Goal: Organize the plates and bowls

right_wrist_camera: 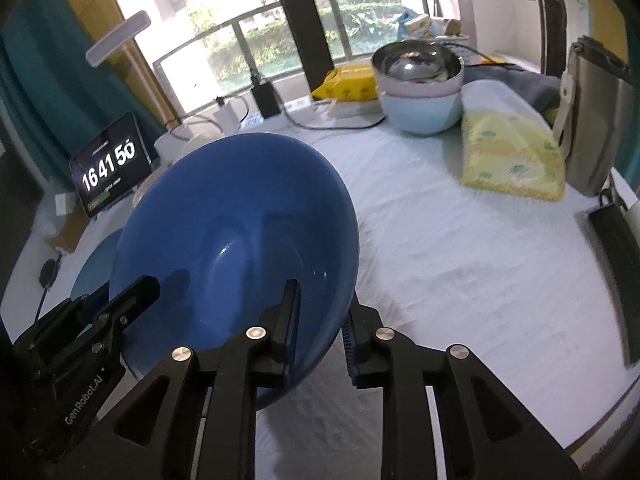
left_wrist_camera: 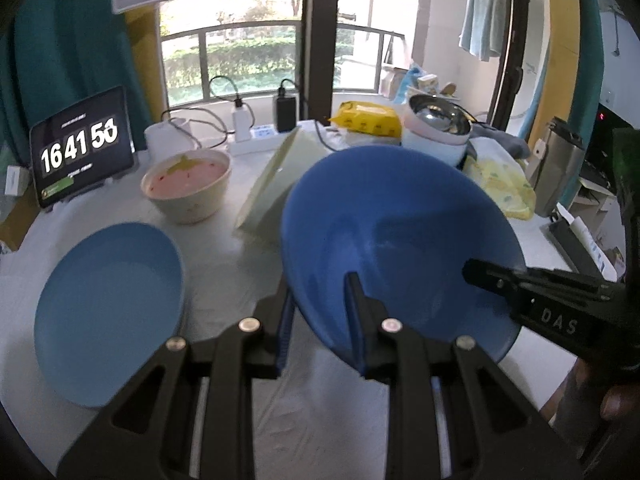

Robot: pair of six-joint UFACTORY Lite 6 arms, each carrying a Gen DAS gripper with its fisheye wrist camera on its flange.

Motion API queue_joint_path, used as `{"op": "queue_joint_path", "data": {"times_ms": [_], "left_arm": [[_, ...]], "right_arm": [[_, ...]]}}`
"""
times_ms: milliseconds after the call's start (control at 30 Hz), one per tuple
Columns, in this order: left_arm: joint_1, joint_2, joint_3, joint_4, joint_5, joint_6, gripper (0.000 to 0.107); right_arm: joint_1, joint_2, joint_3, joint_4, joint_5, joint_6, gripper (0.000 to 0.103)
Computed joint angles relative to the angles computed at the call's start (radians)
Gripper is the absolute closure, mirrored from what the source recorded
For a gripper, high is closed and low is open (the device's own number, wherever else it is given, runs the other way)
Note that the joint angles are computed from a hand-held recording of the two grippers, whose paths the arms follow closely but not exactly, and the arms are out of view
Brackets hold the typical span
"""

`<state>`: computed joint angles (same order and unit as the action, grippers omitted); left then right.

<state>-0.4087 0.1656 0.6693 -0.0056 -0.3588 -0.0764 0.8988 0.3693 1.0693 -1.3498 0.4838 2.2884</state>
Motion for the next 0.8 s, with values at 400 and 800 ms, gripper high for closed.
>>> {"op": "queue_joint_path", "data": {"times_ms": [400,800], "left_arm": [[0.17,-0.092,-0.111,0.345,-0.009,-0.258,0.082],[0.245,-0.077,-0.128,0.574,-0.021,-0.424,0.08]], "right_arm": [[0.076,0.163,0.226,0.218,0.024,-0.2,0.074],[0.117,0.207,0.315,0.34,0.084,-0.311,0.072]]}}
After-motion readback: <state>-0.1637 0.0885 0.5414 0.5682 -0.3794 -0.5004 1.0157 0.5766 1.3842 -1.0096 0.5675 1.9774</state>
